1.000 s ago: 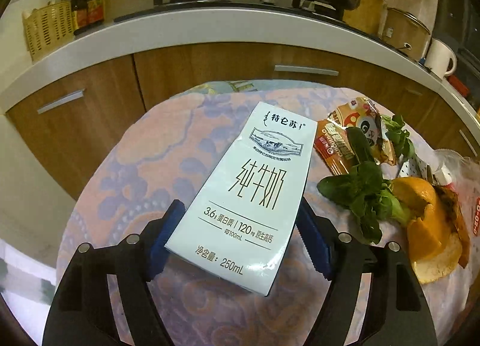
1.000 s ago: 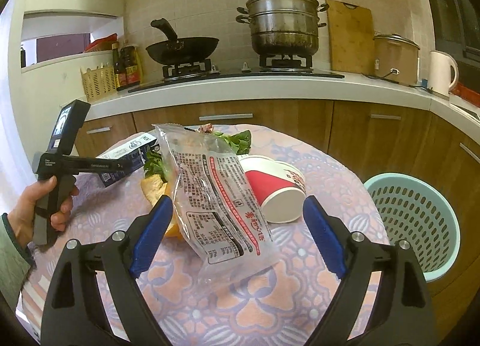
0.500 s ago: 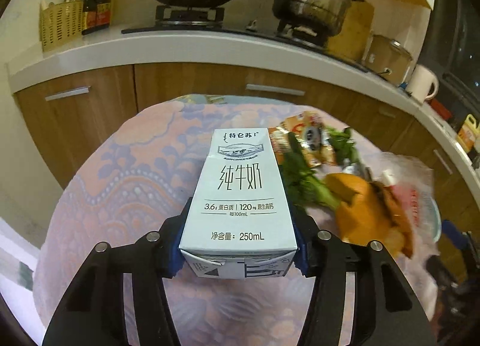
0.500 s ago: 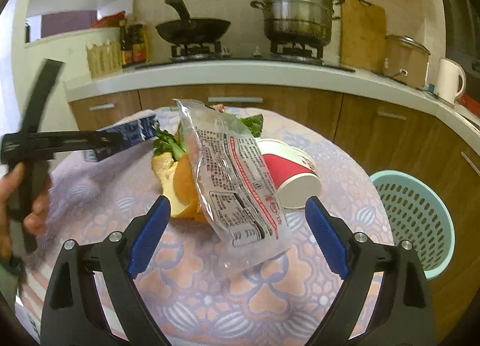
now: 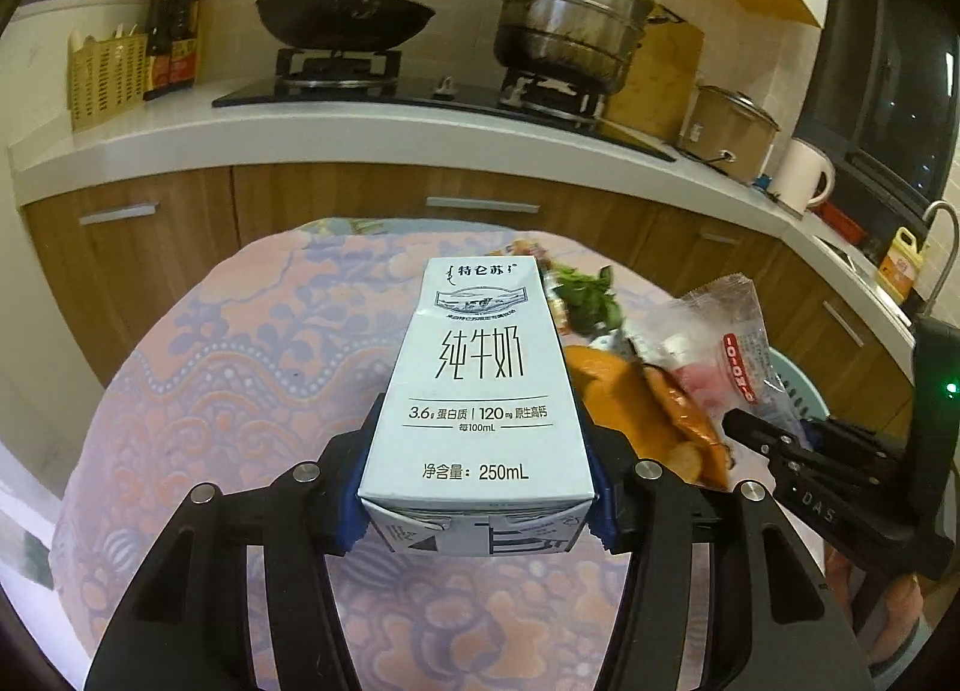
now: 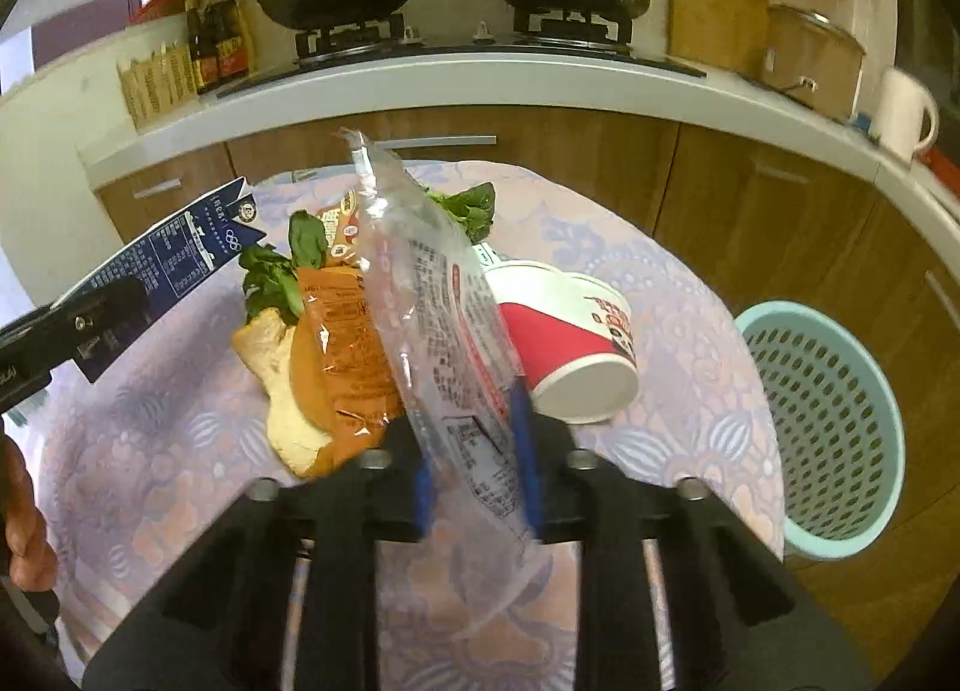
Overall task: Collect trash
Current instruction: 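Grasp the white milk carton with the left tool while the right tool grasps the clear plastic bag, then carry the carton and clear bag over the blue basket and open both tools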
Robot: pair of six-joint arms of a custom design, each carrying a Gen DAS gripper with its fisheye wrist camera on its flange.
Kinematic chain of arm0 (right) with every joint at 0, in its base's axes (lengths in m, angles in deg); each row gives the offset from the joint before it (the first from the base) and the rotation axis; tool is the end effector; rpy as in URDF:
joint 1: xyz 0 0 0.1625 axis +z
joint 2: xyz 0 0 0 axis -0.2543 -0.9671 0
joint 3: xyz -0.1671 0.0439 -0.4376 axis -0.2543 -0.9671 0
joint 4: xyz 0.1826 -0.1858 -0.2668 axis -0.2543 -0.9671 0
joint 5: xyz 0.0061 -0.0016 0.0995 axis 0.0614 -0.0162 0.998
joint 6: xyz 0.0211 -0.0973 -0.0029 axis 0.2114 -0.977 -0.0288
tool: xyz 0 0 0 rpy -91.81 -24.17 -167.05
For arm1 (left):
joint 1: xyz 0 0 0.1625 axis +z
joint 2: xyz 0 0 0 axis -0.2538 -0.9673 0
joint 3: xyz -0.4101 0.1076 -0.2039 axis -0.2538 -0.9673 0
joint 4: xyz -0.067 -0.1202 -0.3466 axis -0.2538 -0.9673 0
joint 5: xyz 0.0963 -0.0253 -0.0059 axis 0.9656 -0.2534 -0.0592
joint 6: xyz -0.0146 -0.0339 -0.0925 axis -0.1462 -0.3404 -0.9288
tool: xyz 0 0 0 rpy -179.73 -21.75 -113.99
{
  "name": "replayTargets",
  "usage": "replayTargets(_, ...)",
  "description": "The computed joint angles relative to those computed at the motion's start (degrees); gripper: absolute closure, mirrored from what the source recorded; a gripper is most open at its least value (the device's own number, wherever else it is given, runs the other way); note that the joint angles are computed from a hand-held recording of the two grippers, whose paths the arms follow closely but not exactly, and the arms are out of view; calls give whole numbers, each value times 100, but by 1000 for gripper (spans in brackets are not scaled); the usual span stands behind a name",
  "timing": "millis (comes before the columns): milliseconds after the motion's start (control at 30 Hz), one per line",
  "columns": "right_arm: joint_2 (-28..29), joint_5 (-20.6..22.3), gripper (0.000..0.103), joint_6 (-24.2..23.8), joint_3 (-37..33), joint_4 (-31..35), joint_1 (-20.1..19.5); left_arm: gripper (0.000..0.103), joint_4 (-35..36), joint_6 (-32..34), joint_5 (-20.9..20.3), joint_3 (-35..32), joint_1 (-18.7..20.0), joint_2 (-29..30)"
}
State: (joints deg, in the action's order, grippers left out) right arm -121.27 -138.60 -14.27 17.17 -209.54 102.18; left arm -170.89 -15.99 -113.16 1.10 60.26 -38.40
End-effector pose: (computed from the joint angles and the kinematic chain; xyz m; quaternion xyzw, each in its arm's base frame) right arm 0.0639 -0.7369 0.3956 0.1808 -0.8847 0.3171 0.2900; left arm -0.4269 -0.7269 0.0037 0.1924 0.8731 -0.3854 0.2281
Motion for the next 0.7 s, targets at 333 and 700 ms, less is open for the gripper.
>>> replayTargets(333, -652, 858, 95, -8, 368, -185, -124, 50, -375, 528, -215, -302, -297, 179)
replayTargets(700, -899, 777, 95, 101, 43, -368, -532, 50, 1261, 857, -708, -2992, -525, 1567)
